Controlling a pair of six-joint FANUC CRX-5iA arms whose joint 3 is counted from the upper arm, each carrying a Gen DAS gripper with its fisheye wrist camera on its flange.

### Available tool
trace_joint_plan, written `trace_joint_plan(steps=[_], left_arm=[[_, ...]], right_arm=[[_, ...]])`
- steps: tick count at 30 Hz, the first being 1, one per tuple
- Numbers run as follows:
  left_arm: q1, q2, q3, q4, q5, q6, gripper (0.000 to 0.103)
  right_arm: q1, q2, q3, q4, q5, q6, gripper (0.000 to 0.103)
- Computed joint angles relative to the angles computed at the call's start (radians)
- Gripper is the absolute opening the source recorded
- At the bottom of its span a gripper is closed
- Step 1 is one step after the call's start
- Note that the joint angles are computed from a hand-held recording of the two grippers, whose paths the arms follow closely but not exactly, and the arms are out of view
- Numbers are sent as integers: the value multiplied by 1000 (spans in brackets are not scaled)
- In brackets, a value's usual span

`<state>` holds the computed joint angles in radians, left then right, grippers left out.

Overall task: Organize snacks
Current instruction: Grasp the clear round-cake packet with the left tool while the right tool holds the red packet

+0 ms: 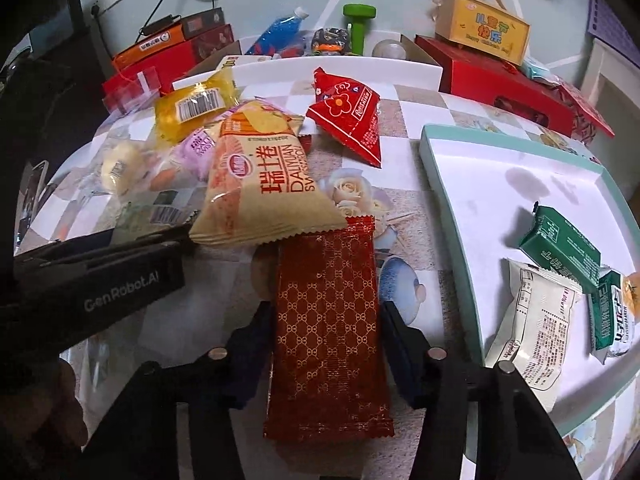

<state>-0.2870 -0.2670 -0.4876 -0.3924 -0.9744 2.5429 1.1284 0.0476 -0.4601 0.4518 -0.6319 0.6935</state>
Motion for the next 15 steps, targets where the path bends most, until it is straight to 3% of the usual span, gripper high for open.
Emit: trace_joint_plan(steps=[15], left_arm=[[37, -65, -53, 48, 20, 5, 57]], right_arm=[[-27, -30, 2, -81, 32, 24, 48]])
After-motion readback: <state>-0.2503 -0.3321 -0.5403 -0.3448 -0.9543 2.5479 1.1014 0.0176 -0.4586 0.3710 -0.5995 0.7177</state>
